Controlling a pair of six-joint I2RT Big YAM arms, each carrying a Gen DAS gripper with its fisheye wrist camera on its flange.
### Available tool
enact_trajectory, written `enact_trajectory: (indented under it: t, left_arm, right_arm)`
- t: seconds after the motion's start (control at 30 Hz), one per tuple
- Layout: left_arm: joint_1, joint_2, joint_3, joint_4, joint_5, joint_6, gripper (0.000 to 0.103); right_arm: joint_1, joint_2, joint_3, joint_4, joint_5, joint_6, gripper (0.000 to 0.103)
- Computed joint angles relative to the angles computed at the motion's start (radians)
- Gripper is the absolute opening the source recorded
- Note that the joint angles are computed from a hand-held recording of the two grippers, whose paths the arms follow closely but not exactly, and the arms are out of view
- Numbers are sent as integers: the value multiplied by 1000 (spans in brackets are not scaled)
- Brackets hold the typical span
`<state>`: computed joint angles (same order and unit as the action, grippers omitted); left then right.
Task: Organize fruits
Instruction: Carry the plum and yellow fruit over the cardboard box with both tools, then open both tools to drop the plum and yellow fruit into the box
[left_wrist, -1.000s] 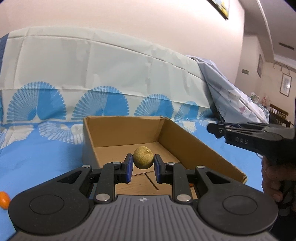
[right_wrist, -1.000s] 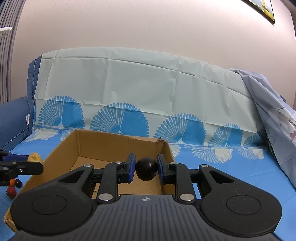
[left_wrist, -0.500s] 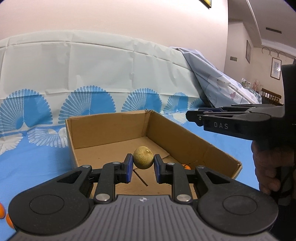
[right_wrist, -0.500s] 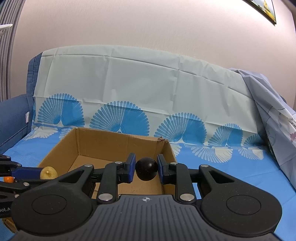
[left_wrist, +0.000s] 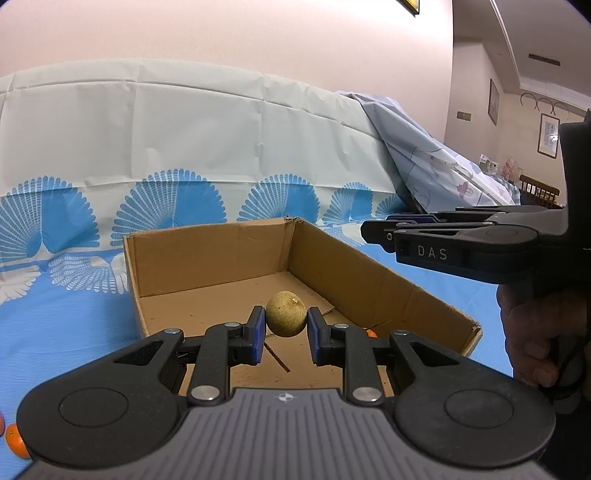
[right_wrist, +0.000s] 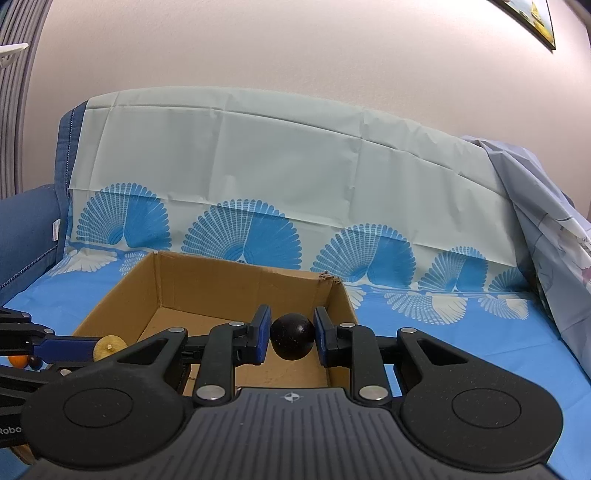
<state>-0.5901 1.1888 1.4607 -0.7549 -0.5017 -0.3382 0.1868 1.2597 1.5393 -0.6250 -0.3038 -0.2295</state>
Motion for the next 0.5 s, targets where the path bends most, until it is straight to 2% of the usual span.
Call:
enact_trajectory:
  t: [0.4, 0.47, 0.5]
  left_arm:
    - [0, 5, 4, 0, -4, -1, 26]
    - [1, 8, 11, -17, -6, -13, 29]
    - [1, 14, 18, -29, -14, -19, 36]
  right_arm:
    - [4, 0, -3, 2, -2, -12, 26]
    - [6, 1, -1, -5, 1, -11, 27]
    - [7, 3, 1, -10, 4, -9, 32]
